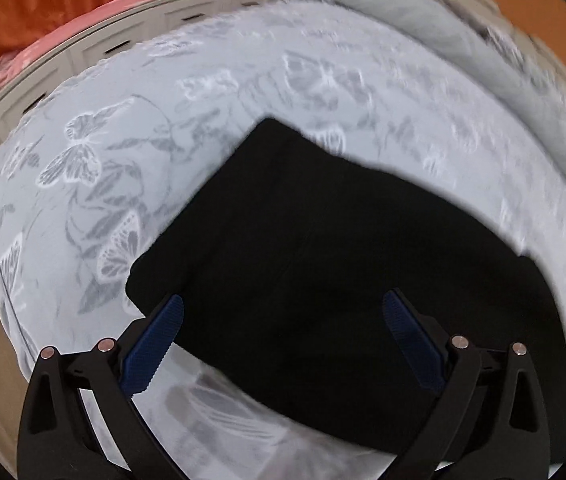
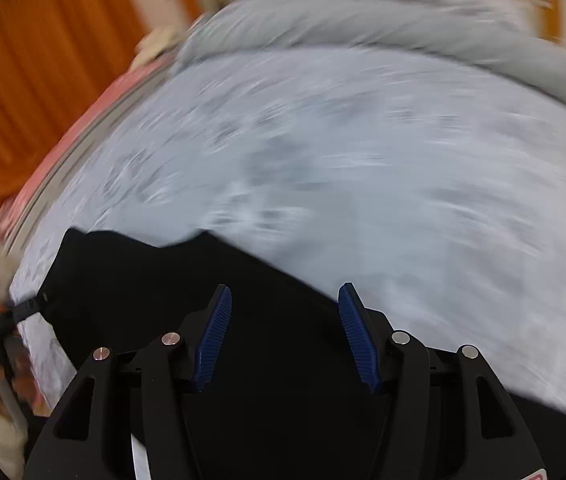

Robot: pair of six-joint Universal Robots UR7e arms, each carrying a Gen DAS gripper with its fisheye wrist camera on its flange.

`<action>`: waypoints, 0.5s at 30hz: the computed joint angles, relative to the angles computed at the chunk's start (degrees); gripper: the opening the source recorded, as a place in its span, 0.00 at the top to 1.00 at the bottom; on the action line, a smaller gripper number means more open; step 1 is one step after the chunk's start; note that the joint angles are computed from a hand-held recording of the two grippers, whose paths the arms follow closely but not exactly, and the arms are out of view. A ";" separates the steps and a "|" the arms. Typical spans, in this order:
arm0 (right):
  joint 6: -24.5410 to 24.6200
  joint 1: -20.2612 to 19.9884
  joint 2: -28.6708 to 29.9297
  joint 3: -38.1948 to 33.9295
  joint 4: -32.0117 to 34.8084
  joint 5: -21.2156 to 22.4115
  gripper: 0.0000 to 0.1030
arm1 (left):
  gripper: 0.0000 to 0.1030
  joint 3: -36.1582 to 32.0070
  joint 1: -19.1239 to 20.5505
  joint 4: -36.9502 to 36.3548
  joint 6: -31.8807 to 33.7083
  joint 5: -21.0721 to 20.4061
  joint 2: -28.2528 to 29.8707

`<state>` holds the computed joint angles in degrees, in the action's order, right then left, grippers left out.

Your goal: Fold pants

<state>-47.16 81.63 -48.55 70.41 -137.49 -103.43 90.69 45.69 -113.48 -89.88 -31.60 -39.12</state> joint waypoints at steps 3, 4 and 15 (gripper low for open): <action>0.25 2.42 7.56 -5.11 0.86 -4.61 0.47 | 0.05 -0.56 1.07 1.48 3.73 -2.32 1.03; 0.13 2.76 9.41 -6.38 0.76 -6.32 0.50 | 0.05 -1.62 0.98 4.43 3.93 -1.67 1.87; -7.64 3.88 18.39 -10.30 -14.67 -11.61 1.00 | 0.05 -4.84 0.78 11.90 1.34 -0.84 2.82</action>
